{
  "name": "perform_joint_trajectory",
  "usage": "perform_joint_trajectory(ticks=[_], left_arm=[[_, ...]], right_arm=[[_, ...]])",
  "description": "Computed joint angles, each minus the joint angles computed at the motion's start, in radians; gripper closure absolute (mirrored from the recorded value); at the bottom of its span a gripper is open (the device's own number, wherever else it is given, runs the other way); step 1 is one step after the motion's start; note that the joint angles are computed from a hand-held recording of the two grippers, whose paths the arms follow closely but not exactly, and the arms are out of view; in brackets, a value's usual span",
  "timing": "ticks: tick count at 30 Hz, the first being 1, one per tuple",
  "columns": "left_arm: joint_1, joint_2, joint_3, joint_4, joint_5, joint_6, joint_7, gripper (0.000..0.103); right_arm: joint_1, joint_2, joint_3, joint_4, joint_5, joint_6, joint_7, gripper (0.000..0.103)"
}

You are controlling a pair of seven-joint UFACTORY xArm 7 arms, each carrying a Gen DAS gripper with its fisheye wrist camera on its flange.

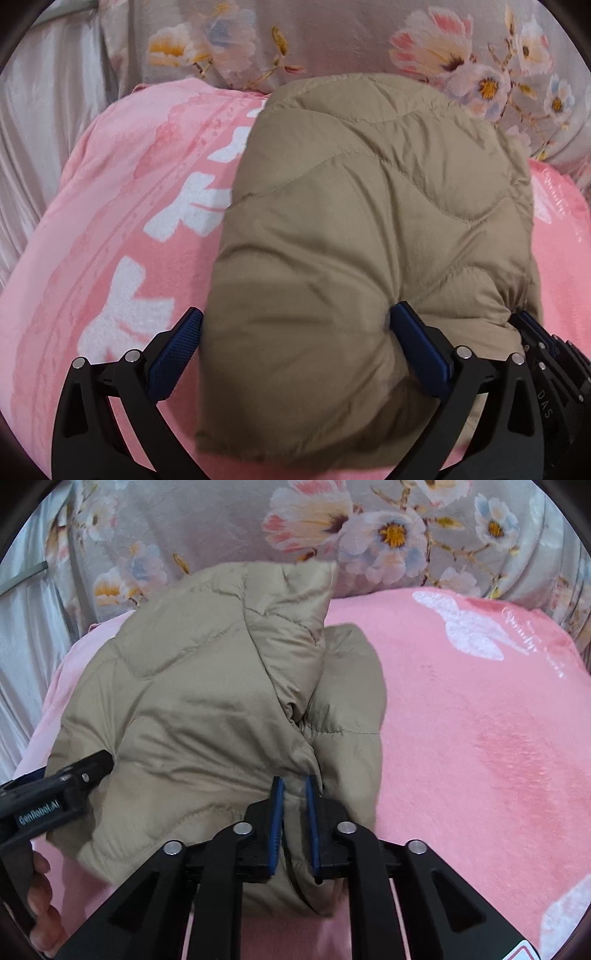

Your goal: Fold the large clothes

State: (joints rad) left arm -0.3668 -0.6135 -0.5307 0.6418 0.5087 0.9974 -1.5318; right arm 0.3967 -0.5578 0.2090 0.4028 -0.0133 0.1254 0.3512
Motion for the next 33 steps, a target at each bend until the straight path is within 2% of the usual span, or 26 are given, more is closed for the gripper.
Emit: perform_joint_trajectory(ticks=[1, 2, 3, 5, 7, 10, 16, 19, 21, 28, 33], left_arm=[[-0.014, -0.03, -0.013, -0.008, -0.01, 0.021, -0.015, 0.005], [-0.025, -0.051, -0.031, -0.009, -0.015, 0.048, -0.023, 0.005], [-0.038, -0.068, -0.059, -0.003, -0.023, 0.09, -0.033, 0.005], [-0.054, -0.073, -0.102, 0.017, -0.036, 0.151, -0.047, 0.005], [-0.08, -0.068, -0.145, 0.038, -0.058, 0.206, -0.068, 0.005], [-0.112, -0.041, -0.204, 0.065, -0.084, 0.266, -0.126, 0.005], [-0.19, 0.012, -0.242, 0.05, -0.124, 0.255, -0.277, 0.005], [-0.221, 0.054, -0.249, 0.056, -0.115, 0.26, -0.33, 0.005], [-0.239, 0.082, -0.25, 0.069, -0.095, 0.277, -0.351, 0.005], [-0.279, 0.205, -0.285, 0.155, 0.029, 0.41, -0.412, 0.005], [-0.325, 0.263, -0.255, 0.188, 0.07, 0.467, -0.426, 0.005]], right_arm=[[-0.04, -0.065, 0.051, -0.023, -0.023, 0.028, 0.028, 0.071], [-0.08, -0.14, 0.107, -0.048, -0.051, 0.061, 0.06, 0.051], [-0.098, -0.213, 0.144, -0.076, -0.076, 0.086, 0.084, 0.044], [-0.076, -0.323, 0.159, -0.119, -0.101, 0.139, 0.104, 0.042], [0.003, -0.434, 0.133, -0.166, -0.097, 0.222, 0.102, 0.036], [0.105, -0.566, 0.105, -0.228, -0.066, 0.337, 0.118, 0.033], [0.235, -0.748, 0.133, -0.303, -0.035, 0.54, 0.184, 0.032], [0.247, -0.824, 0.151, -0.326, -0.043, 0.567, 0.223, 0.025], [0.254, -0.841, 0.153, -0.332, -0.047, 0.588, 0.241, 0.025], [0.264, -0.881, 0.162, -0.346, -0.069, 0.61, 0.278, 0.025], [0.265, -0.862, 0.148, -0.344, -0.079, 0.606, 0.276, 0.025]])
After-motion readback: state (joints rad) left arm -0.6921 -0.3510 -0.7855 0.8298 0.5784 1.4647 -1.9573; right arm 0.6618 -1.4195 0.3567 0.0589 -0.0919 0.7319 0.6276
